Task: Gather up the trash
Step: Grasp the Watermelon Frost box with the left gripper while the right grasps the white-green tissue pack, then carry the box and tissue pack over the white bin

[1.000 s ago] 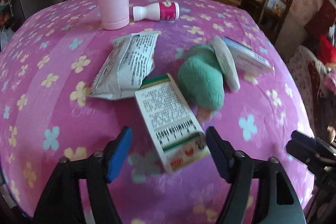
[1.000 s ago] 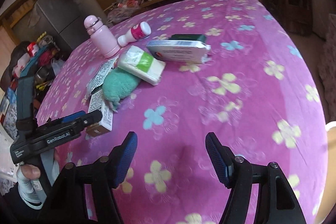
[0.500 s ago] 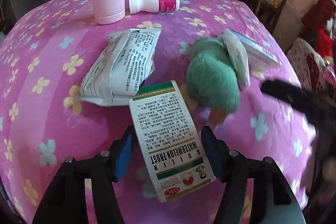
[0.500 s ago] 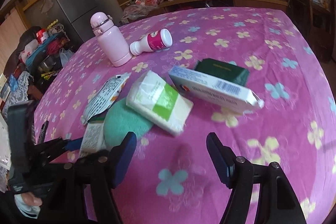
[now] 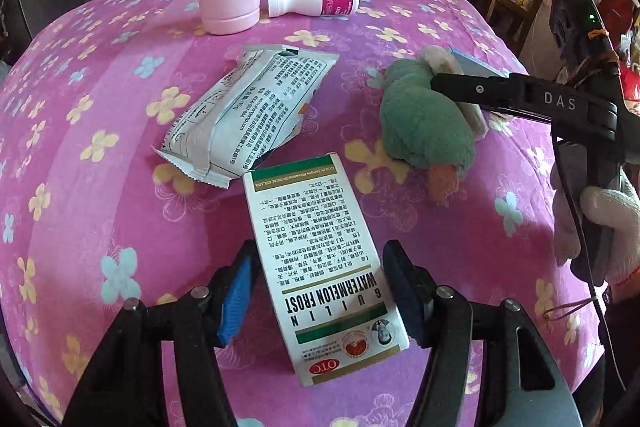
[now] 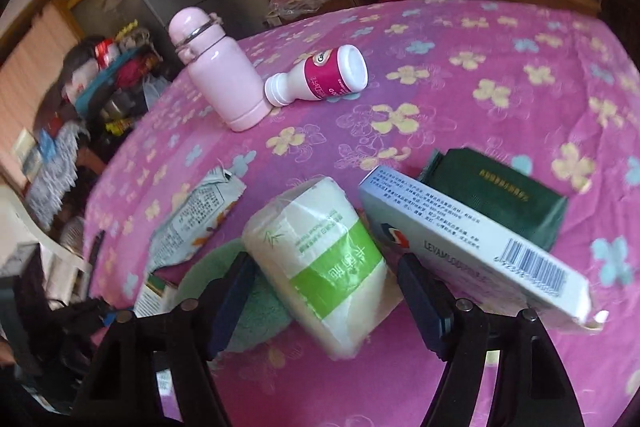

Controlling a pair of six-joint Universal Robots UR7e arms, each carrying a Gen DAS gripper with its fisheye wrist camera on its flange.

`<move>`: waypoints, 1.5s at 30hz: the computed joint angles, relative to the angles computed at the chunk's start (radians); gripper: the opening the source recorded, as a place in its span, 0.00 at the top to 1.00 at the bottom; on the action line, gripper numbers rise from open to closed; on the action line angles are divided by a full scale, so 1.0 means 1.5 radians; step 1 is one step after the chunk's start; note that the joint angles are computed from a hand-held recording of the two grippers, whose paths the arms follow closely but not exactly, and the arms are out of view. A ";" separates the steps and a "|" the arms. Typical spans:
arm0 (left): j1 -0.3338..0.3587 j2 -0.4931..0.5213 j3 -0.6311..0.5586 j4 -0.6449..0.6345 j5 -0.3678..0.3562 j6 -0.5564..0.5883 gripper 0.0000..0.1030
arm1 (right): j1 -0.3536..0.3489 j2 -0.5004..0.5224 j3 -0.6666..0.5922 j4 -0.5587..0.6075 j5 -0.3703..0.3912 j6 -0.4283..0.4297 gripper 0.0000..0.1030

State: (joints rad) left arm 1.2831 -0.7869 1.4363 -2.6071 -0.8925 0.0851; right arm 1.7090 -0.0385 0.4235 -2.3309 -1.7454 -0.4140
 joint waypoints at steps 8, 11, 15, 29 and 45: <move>-0.005 -0.014 0.026 -0.019 -0.025 -0.009 0.41 | 0.012 -0.131 0.259 -0.146 0.001 -0.009 0.70; -0.010 -0.024 0.048 -0.038 -0.037 -0.004 0.41 | 0.011 -0.201 0.382 -0.201 0.000 0.000 0.70; -0.019 -0.034 0.078 -0.050 -0.048 0.003 0.41 | 0.008 -0.284 0.531 -0.282 -0.014 0.009 0.70; -0.077 -0.054 0.159 -0.084 -0.068 0.017 0.42 | -0.023 -0.433 0.813 -0.472 -0.031 0.051 0.70; -0.138 -0.012 0.163 -0.102 -0.085 0.042 0.42 | -0.049 -0.521 0.930 -0.570 -0.044 0.069 0.70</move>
